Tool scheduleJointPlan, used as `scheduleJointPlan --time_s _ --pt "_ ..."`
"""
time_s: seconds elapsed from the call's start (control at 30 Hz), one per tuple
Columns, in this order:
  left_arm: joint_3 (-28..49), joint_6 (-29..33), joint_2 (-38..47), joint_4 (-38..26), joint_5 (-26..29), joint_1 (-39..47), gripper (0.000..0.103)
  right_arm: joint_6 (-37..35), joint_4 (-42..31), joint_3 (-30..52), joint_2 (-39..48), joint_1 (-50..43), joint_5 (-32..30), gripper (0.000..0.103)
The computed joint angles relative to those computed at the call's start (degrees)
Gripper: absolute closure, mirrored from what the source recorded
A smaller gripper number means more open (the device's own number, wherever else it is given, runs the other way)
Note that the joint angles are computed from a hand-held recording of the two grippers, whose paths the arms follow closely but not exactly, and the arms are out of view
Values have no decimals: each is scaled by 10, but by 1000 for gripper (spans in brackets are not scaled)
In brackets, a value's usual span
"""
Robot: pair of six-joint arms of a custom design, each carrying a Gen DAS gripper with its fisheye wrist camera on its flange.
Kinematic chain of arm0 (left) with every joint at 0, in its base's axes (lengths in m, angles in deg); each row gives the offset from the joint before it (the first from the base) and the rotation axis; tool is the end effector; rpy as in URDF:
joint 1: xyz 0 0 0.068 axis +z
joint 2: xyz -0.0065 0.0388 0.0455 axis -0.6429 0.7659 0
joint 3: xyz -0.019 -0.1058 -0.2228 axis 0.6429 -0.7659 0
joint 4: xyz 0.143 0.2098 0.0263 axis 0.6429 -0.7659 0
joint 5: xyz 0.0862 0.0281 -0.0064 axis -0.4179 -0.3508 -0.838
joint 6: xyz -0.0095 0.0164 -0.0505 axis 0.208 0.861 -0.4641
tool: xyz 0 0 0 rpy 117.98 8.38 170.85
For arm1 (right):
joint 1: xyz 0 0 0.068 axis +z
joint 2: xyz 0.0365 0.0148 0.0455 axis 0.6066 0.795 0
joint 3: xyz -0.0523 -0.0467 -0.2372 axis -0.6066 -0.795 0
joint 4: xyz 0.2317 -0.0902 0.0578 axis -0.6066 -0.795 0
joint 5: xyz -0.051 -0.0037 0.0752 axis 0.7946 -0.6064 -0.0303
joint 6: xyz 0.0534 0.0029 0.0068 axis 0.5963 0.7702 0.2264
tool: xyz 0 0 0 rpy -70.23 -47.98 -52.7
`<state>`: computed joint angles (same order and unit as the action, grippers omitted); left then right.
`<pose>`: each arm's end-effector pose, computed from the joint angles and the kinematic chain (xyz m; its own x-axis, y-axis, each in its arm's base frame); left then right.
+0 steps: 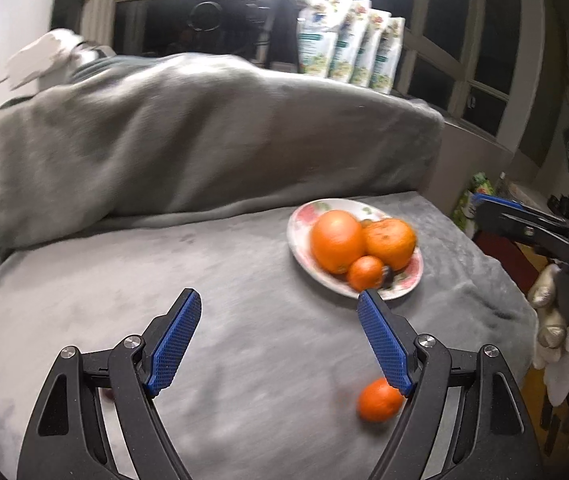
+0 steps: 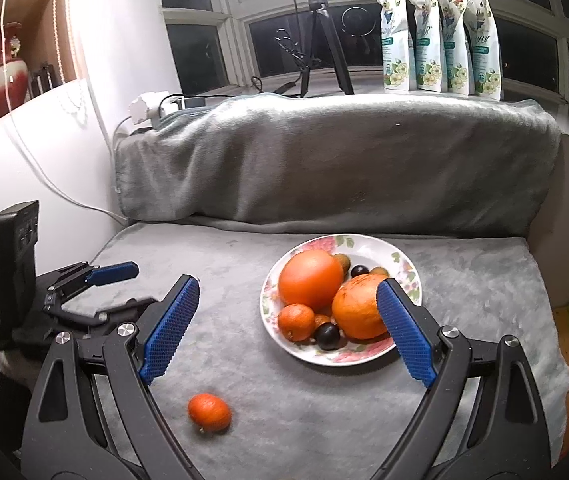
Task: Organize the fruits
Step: 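Withdraw both tools from the plate toward the loose fruits, then close the left tool on a dark plum while the right tool grasps a tangerine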
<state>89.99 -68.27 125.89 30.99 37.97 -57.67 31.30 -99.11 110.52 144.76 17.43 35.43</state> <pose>0.1774 -0.0607 0.1217 -0.6268 0.0789 -0.7752 0.3130 0.9366 -0.1577 0.1915 -0.0443 0.1570 -0.5612 -0.0717 -0.8245 -0.4030 0.8939 0.1966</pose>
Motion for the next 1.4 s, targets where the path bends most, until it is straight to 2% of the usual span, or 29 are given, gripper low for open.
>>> scheduleJointPlan --time_s 0.3,0.5,0.63,0.87,0.93,1.1,1.23,1.4 --pt "-64 55 -108 -73 108 211 22 -23 -31 -35 -38 18 -3 10" --pt "-92 114 -106 -89 144 305 24 -45 -45 -70 -79 61 26 10" --pt "-98 136 -44 -50 160 332 31 -40 -24 -98 -84 100 59 10" --pt "-85 126 76 49 163 335 38 -18 24 -122 -32 132 78 11" --pt "-77 125 120 80 160 331 42 -16 36 -128 -19 140 83 17" --pt "-58 127 204 133 149 318 45 -19 68 -132 31 160 96 18" --pt "-40 126 253 157 138 312 49 -17 86 -122 80 180 101 39" --pt "-25 126 285 169 124 306 53 -7 115 -123 119 210 113 43"
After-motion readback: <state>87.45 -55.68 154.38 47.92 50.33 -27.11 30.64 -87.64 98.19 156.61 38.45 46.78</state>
